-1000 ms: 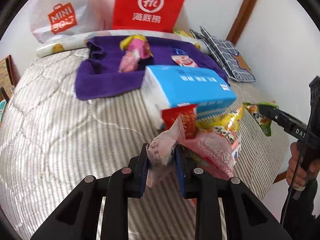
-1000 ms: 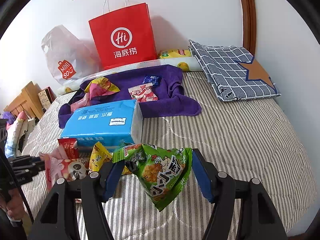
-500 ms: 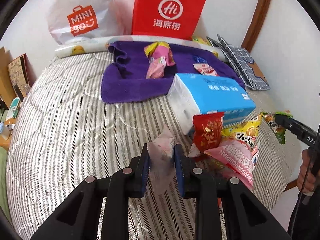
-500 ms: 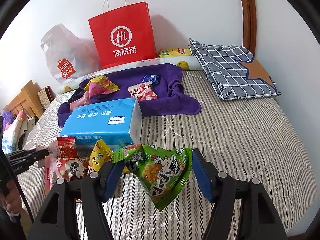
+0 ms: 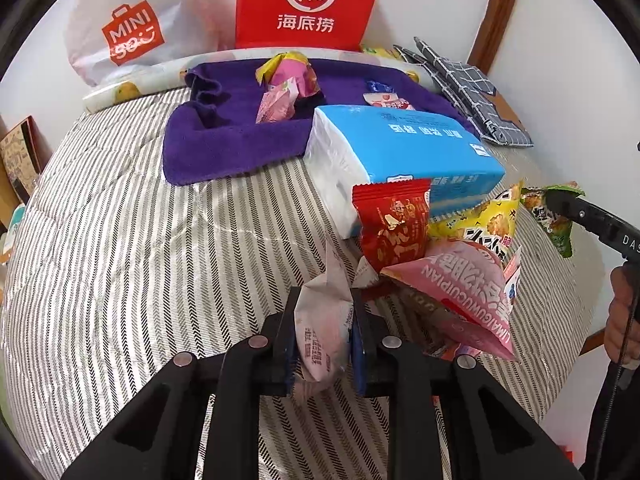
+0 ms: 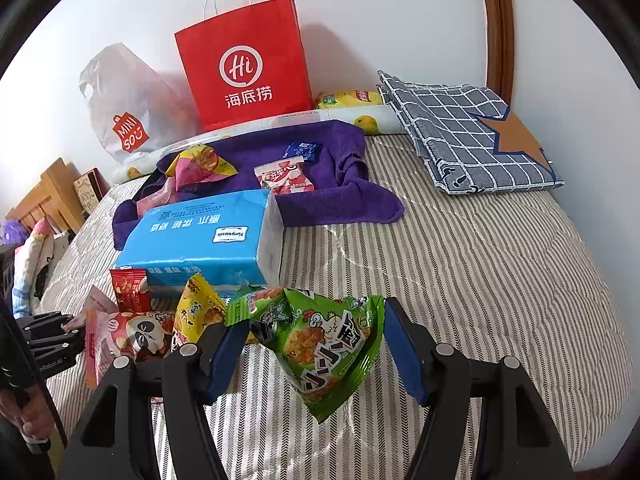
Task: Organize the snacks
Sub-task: 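Carry the white packet with the left tool while the right tool carries the green bag to the towel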
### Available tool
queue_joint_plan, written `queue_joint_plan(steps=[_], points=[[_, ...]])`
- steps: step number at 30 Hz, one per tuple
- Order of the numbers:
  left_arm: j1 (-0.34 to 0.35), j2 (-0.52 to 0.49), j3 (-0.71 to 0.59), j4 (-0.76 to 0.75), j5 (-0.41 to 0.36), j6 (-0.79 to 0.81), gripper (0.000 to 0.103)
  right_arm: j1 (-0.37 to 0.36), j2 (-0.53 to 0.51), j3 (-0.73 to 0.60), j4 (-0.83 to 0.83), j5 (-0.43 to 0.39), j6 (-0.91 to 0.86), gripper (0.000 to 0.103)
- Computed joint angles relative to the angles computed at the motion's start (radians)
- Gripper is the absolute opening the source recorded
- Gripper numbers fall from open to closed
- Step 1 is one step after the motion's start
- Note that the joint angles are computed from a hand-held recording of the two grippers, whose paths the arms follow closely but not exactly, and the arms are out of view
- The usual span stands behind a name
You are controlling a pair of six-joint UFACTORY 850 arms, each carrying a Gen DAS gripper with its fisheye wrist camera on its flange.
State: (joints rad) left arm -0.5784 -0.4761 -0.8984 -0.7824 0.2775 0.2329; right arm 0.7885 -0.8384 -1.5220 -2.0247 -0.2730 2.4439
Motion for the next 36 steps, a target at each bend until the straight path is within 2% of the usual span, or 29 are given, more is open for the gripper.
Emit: queue_joint_plan(steps=[6,10,29,36], points=[[0.007,0.015,0.009,0.055,-0.008,-0.057,0.019,-0.002,0.001,0.003,-0.007,0.002,0.013,0.065],[0.001,0.029,0.017,0.016,0.006,-0.021,0.019,-0.001,0.001,0.002,-0.005,-0.001,0.005,0.065],[0.007,0.063,0.026,0.063,0.027,-0.077,0.019,0.01,0.006,-0.018,-0.044,-0.013,0.021,0.065],[0.012,0.069,0.016,0.157,0.025,-0.156,0.019,0.019,0.009,-0.029,-0.103,-0.017,0.061,0.065]])
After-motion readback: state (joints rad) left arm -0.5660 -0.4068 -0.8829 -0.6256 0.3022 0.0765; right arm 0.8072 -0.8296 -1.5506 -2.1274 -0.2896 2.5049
